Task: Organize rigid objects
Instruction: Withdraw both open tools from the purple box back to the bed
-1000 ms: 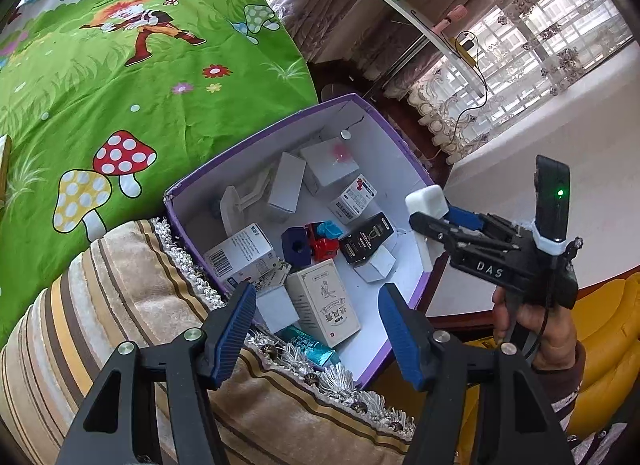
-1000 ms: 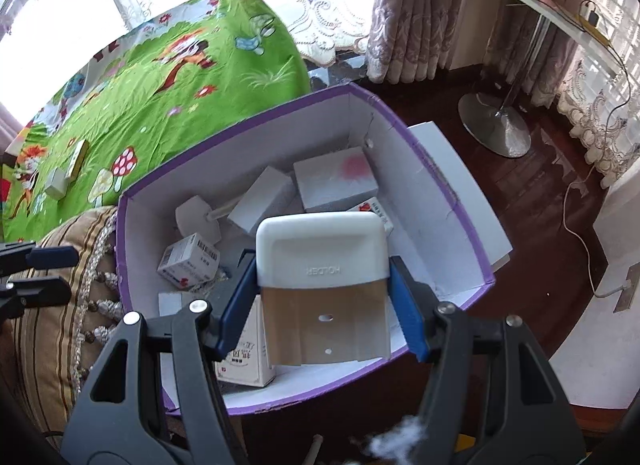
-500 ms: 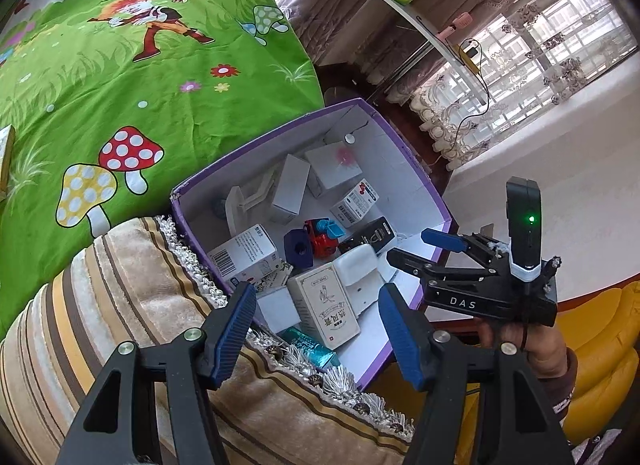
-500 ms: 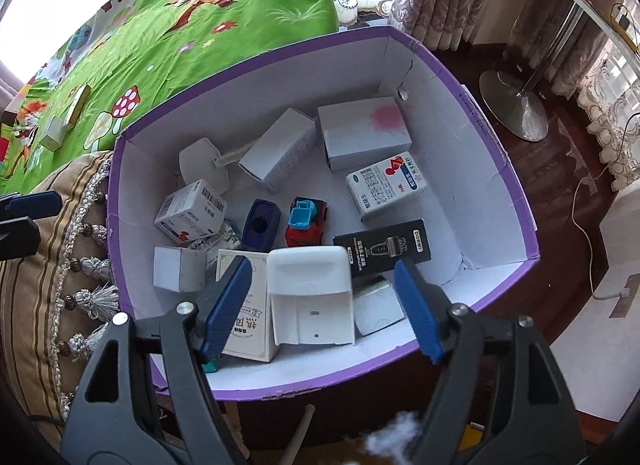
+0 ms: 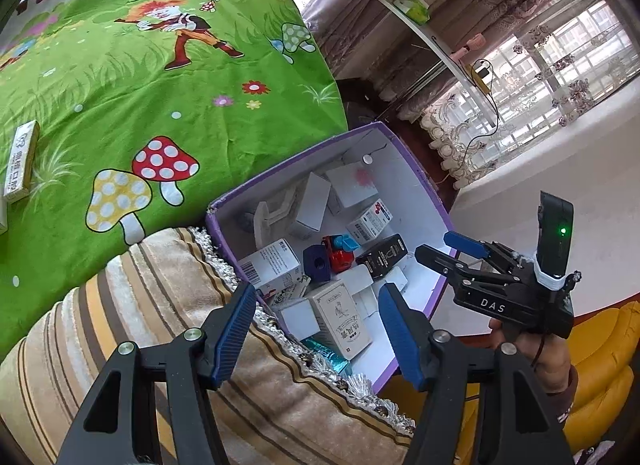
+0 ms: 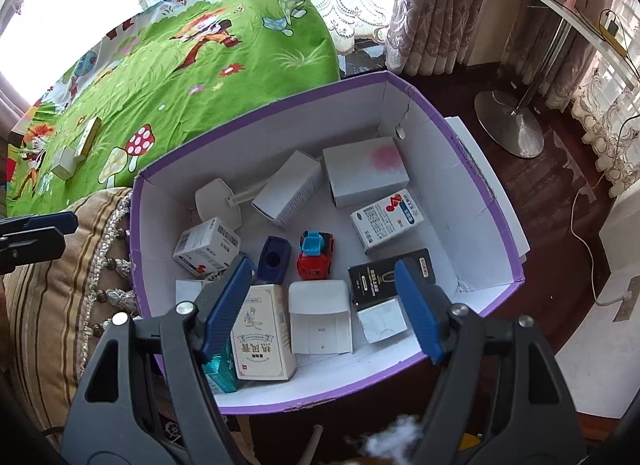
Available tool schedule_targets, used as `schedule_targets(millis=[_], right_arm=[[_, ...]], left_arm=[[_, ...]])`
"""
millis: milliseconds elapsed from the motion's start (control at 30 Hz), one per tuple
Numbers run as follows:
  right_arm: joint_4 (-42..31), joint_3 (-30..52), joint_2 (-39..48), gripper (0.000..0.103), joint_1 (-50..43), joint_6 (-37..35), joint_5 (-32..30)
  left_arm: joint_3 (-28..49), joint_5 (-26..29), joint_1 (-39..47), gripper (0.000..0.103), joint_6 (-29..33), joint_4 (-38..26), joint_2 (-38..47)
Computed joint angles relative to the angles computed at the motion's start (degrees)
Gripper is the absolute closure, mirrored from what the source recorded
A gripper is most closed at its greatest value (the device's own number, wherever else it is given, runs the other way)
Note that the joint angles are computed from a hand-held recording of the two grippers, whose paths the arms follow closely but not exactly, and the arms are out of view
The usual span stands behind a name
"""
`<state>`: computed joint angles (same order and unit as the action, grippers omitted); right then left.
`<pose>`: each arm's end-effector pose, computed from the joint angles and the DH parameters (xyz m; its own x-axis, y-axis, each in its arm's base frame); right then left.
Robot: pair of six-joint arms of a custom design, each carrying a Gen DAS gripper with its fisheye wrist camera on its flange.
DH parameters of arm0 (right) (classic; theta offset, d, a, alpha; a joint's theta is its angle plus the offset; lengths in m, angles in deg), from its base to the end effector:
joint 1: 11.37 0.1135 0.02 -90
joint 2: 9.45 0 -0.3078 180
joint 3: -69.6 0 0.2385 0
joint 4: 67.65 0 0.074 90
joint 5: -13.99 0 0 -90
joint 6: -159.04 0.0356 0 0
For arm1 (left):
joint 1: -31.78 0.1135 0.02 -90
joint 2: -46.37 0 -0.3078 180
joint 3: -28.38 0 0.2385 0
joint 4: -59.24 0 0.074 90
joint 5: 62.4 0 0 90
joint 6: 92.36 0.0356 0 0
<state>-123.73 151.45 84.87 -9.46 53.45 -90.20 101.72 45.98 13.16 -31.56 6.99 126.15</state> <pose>0.3153 0.0192 0.2679 -0.8632 -0.2895 -0.4136 -0.3674 0.9221 0.1215 0.2413 -0.0931 0.2976 -0.9303 -0.1751 -0.3222 0.0051 0.8724 -0.4887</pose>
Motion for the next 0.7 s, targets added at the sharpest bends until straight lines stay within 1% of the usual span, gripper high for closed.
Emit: schedule_targets(millis=[200,300,433,600,700], right_arm=[[-0.35,2.11,-1.47,0.026,4.83,1.73,-1.50],[-0.16,3.51,-2.10,0.025,8.96,2.75,-0.90],[0.24,6.03,-1.66,0.020,14.40,4.98,-0.48],[0.62,10.80,1.06,0.019,21.42,7.98,2.26],[0.12,14.61,3.63,0.019,24.21,10.01,1.61]], left_arm=[[0.25,0.80,9.07,0.038,5.27,-3.50,-2.66],[0.25,1.31,16.19,0.038,9.20,-5.69,-3.62],[0.73,0.19,26.56,0.038,14.57,-7.74,-4.26],[1.82,-2.46,36.21,0.038,19.62,-7.57,-2.31],[2.37,-2.97,40.46,0.038,22.29,-6.99,0.08]])
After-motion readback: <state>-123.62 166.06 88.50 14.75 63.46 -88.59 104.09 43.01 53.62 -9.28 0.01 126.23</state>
